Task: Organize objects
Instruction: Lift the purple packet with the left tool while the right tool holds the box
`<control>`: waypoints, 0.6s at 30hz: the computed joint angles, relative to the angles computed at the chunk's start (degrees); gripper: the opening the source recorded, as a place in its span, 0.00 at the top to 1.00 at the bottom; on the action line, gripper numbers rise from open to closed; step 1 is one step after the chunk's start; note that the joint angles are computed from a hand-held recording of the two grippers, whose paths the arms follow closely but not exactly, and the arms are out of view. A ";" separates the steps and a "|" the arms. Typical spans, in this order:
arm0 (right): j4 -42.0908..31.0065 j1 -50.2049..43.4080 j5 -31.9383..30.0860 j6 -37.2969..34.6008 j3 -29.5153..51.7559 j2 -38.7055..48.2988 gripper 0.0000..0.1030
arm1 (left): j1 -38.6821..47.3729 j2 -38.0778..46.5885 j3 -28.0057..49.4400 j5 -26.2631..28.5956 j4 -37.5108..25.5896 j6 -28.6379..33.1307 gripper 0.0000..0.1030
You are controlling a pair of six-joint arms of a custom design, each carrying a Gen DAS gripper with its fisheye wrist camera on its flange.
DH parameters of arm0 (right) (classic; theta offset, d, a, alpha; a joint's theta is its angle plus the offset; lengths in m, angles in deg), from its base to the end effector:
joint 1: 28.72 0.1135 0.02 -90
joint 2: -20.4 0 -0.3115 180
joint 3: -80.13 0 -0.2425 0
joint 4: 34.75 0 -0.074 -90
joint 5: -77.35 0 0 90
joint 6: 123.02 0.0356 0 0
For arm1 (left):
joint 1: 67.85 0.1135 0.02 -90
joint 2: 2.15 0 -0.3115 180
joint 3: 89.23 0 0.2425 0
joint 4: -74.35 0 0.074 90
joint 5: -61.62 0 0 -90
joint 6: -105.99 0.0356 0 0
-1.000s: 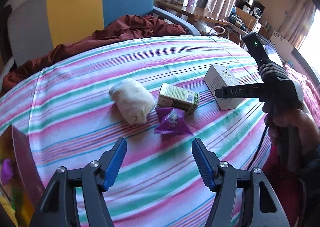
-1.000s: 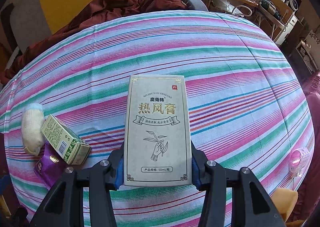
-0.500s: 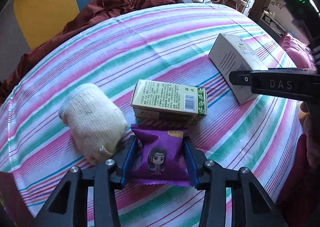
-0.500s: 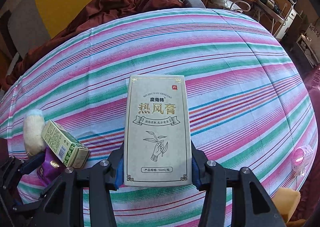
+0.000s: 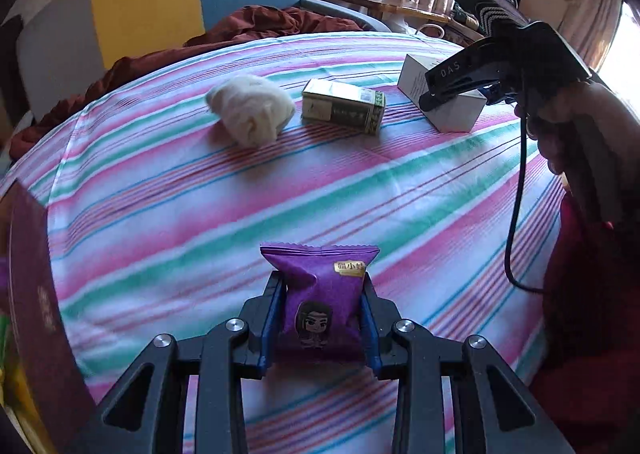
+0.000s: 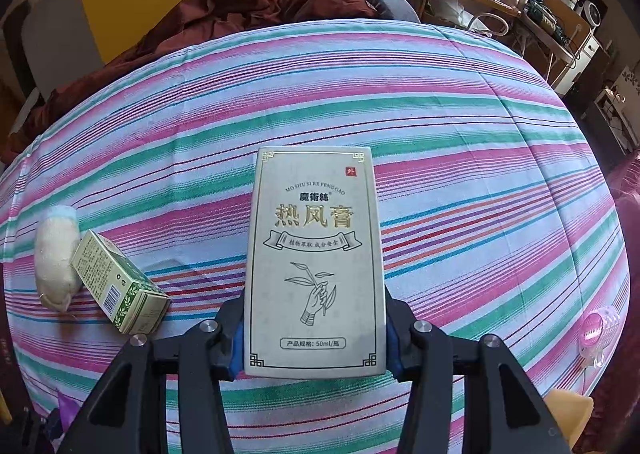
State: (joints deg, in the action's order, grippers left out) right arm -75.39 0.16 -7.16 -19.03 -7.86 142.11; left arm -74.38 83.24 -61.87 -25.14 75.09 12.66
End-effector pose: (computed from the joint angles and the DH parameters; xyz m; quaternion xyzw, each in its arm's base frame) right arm 0.3792 0.2053 0.1553 -0.1194 0.9770 0.0184 0.1760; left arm 0.1811 -0.0228 0.1261 0.0347 0.9586 -0.0512 0.2781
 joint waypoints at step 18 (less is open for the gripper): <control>-2.24 2.36 3.81 2.67 -0.86 -0.60 0.50 | 2.04 -3.22 -11.81 0.95 14.90 4.28 0.67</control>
State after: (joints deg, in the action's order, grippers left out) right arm -77.62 2.52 -3.35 -16.37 -8.72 141.51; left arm -72.34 80.02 -73.67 -24.19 90.00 16.94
